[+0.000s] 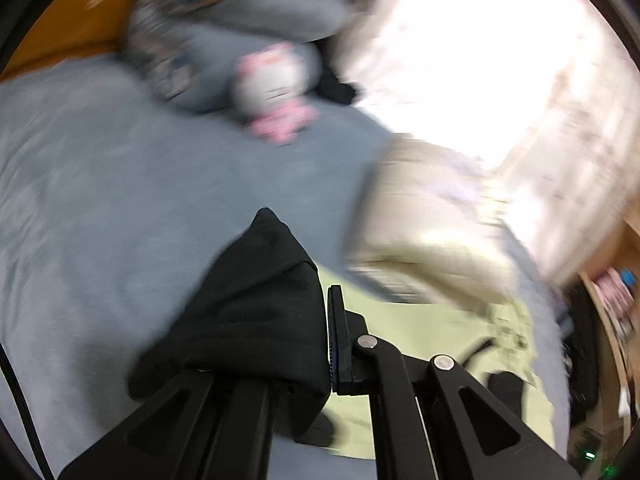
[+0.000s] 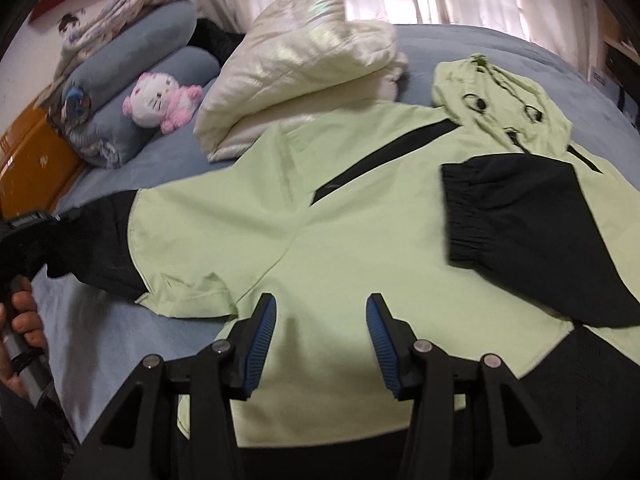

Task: Fold large clothes
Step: 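Grasp the other black sleeve cuff with the left tool, then fold the black sleeve across the jacket front with the left tool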

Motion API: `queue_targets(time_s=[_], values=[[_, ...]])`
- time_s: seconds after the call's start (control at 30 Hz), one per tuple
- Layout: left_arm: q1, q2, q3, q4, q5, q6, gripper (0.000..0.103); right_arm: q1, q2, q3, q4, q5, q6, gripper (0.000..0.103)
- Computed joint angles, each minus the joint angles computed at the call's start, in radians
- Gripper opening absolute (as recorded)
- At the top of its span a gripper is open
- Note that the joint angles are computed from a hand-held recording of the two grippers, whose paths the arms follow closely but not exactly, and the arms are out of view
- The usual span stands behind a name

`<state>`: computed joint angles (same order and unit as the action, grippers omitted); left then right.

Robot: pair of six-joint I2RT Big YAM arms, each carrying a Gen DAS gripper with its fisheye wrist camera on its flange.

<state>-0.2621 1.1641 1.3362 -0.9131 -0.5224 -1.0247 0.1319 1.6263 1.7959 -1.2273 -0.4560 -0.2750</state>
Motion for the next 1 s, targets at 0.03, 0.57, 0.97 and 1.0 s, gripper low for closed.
queue_targets(time_s=[0.03,0.57,0.97,1.0], values=[[-0.032,0.029,0.048,0.006,-0.006,0.027,0.002,-0.016,-0.002,0.006,-0.003,-0.014,0.003,0.047],[-0.329,0.706,0.81,-0.249,0.112,0.156,0.002,-0.295,0.055,0.119,-0.037,-0.101,-0.002,0.047],[-0.386,0.783,0.854,-0.359,0.2,0.1,0.064,-0.362,0.101,0.157,-0.098,-0.152,-0.047,0.047],[-0.388,0.763,0.83,-0.339,0.202,0.099,0.068,-0.361,0.1,0.158,-0.104,-0.161,-0.056,0.047]])
